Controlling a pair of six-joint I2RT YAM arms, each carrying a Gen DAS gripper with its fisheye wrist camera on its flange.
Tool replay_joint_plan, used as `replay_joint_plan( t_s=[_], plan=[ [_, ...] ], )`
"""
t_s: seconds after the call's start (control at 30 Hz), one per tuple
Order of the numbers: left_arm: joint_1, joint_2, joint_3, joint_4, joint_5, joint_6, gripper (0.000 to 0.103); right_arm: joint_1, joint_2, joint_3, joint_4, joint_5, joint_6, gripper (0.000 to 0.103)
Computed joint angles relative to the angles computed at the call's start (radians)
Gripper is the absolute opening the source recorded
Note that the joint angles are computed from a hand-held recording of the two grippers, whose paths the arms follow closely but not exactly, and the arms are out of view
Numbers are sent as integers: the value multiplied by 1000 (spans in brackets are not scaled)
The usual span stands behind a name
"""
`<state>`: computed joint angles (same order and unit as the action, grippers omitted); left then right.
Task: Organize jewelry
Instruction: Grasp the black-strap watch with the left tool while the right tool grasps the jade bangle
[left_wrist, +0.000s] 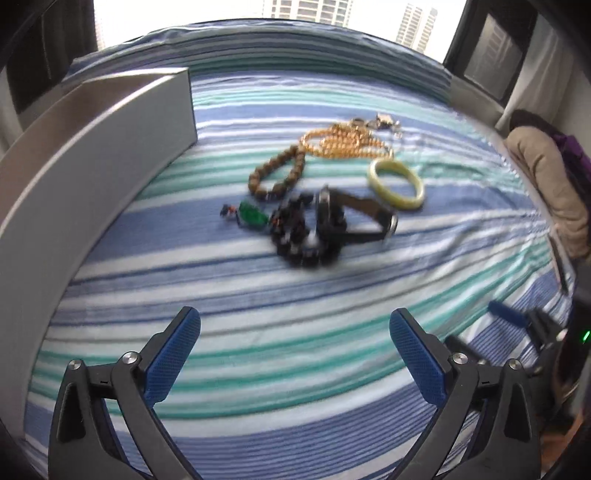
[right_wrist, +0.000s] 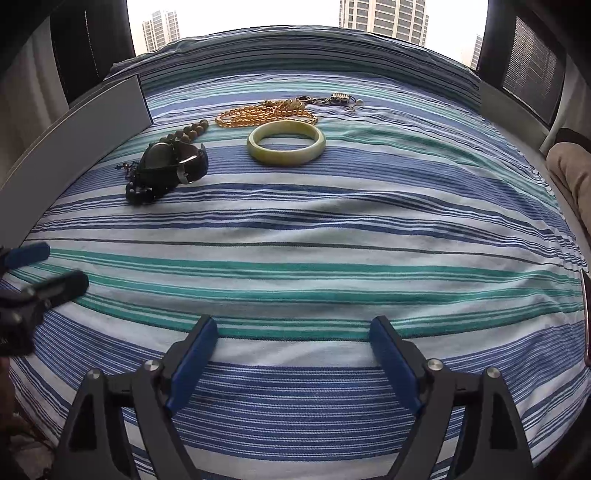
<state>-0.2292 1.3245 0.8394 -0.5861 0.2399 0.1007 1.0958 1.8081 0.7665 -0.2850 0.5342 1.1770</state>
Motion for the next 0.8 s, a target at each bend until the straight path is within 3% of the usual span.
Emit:
replay_joint_plan(
  t_s=[0.13,0.27,0.37,0.47,0.53,0.7,0.8],
  plan=[
    [-27,183,206,-23,32,41,101,-4,-16,-9,2,-19,-6,87],
    [-89,334,300,-28,-28,59,79,-26,-105,-80,48,-47,4,87],
    [-112,389,322,-22,-45,56,75,-84,-218,-131,60,-41,-54,87],
    [-124,406,328,-24,-45,62,61,-203,-312,-148,66,-53,-178,87],
    [-130,416,332,-23,-42,61,58,-302,-335,-135,94,-91,-292,87],
    [-157,460,358,-29,-54,57,21,-490,-167,42,166,-287,-663,85],
    [-160,463,357,-19,-52,54,12,-539,6,201,149,-404,-808,63]
  ],
)
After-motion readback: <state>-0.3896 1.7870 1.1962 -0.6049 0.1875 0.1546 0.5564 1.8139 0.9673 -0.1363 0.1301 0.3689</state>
